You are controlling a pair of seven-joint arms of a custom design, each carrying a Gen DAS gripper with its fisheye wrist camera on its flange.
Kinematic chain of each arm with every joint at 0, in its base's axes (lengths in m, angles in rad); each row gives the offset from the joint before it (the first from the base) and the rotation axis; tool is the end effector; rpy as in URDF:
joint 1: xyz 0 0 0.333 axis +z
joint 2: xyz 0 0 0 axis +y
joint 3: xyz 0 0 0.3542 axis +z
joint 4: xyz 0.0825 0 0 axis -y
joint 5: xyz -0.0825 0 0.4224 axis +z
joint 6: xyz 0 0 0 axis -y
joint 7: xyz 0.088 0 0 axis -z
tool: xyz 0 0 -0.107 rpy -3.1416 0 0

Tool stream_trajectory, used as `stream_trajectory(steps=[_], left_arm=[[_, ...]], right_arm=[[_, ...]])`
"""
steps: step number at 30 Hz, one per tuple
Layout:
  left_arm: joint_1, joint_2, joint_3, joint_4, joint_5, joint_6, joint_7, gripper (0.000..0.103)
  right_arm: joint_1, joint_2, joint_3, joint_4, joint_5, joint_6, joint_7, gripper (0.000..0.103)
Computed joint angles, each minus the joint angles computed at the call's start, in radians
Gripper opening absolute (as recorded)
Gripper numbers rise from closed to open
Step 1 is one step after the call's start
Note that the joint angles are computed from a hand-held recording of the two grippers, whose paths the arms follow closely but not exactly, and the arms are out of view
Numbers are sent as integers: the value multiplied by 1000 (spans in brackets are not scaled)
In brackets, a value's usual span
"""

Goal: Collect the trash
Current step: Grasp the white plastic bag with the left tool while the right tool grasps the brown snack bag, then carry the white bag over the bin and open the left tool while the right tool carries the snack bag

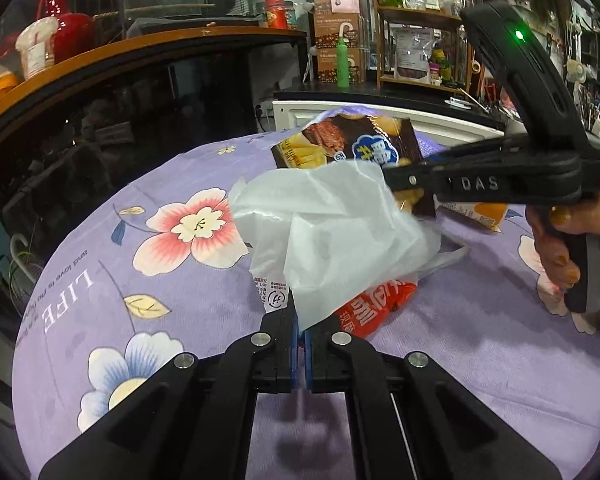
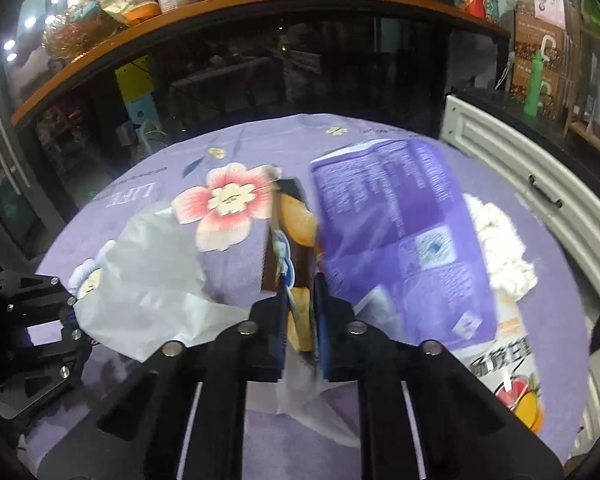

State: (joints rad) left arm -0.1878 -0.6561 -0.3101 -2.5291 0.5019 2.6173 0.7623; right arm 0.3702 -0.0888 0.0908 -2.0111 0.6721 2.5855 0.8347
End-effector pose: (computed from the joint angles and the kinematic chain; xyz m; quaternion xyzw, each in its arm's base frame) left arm 0.3558 -0.2296 0.5791 -0.6240 0.6547 -0.2763 0.3252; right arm 0.5503 0.2627 0.5911 -0.8396 0.3695 -0.0935 0.3869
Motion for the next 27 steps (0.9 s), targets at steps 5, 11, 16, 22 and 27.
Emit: stream_trajectory(steps=[5,11,16,22,27], left_arm=[[-4,-48,-12,-28,-12,-1,-44,3],[-15,-117,-55,-50,-3,-18,-118,3],[-38,-194,-94,-65,-5,-36,-206,3],[-67,-264,-141,-58,5,-76,-289,3],[-84,-284,-183,-25,27,-100,-341,3]], right_arm=[[11,-70,-18,-61,86,-21,-71,7],[30,-187,-42,-151,146,-22,-141,7],[55,-312,-85,-235,207,-46,-199,7],[58,-468,-121,-333,226,-68,-223,7],[43,-578,-148,-395,220,-70,-218,7]])
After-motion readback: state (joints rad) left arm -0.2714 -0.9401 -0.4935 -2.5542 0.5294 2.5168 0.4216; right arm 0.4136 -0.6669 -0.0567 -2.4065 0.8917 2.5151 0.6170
